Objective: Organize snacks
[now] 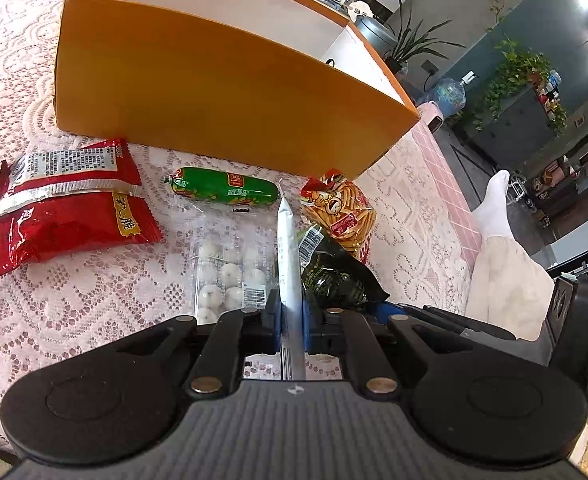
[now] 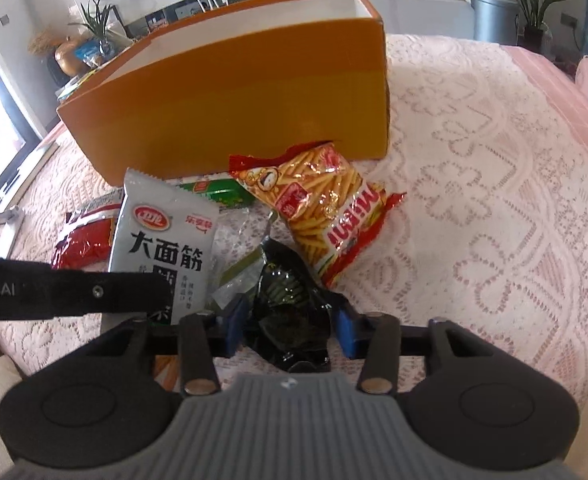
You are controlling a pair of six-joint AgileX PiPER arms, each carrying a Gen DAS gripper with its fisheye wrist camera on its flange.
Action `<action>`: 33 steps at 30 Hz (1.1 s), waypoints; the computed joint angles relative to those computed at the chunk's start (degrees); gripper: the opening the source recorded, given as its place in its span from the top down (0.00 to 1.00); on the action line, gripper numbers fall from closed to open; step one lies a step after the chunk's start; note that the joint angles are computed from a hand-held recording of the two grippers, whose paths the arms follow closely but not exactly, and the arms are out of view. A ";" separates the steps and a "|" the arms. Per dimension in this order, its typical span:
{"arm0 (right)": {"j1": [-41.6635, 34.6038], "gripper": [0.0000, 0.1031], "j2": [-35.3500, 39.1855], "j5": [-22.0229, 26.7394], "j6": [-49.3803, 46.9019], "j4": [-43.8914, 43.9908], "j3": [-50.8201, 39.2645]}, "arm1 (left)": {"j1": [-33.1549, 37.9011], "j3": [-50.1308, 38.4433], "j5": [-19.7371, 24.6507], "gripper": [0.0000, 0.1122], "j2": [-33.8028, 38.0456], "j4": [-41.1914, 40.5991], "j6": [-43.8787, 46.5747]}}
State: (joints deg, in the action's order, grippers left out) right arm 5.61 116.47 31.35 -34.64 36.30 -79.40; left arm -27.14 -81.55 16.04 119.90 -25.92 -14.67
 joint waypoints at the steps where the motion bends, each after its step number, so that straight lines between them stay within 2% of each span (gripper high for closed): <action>1: 0.25 0.62 -0.23 -0.45 -0.12 -0.40 0.32 | 0.05 0.10 -0.04 0.91 -0.02 -0.38 0.28; 7: 1.83 0.64 -3.22 -5.03 -3.09 -0.70 4.98 | -0.04 1.48 -0.65 0.91 -1.18 -1.34 1.18; 14: 1.19 0.69 -6.65 -6.11 -6.51 1.87 8.65 | -0.36 4.90 -3.67 0.91 -4.71 0.66 -1.09; 23: 1.03 0.70 -13.11 -8.32 -12.64 6.91 14.10 | -1.27 7.63 -6.27 0.91 -8.89 15.11 -16.38; 26: 1.07 0.70 -15.62 -8.23 -12.59 6.52 14.63 | -1.36 8.31 -6.88 0.91 -10.10 20.36 -21.97; 30: 1.64 0.70 -18.89 -7.79 -13.01 5.87 14.61 | -0.68 8.80 -7.67 0.91 -11.65 23.68 -24.81; 33: 1.88 0.70 -20.27 -7.40 -12.54 4.68 13.24 | -0.44 8.10 -7.57 0.91 -12.31 29.73 -30.35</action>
State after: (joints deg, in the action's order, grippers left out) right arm 7.49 96.20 23.95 -47.18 40.98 -66.16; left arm -27.58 -73.45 8.47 107.59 3.81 -45.02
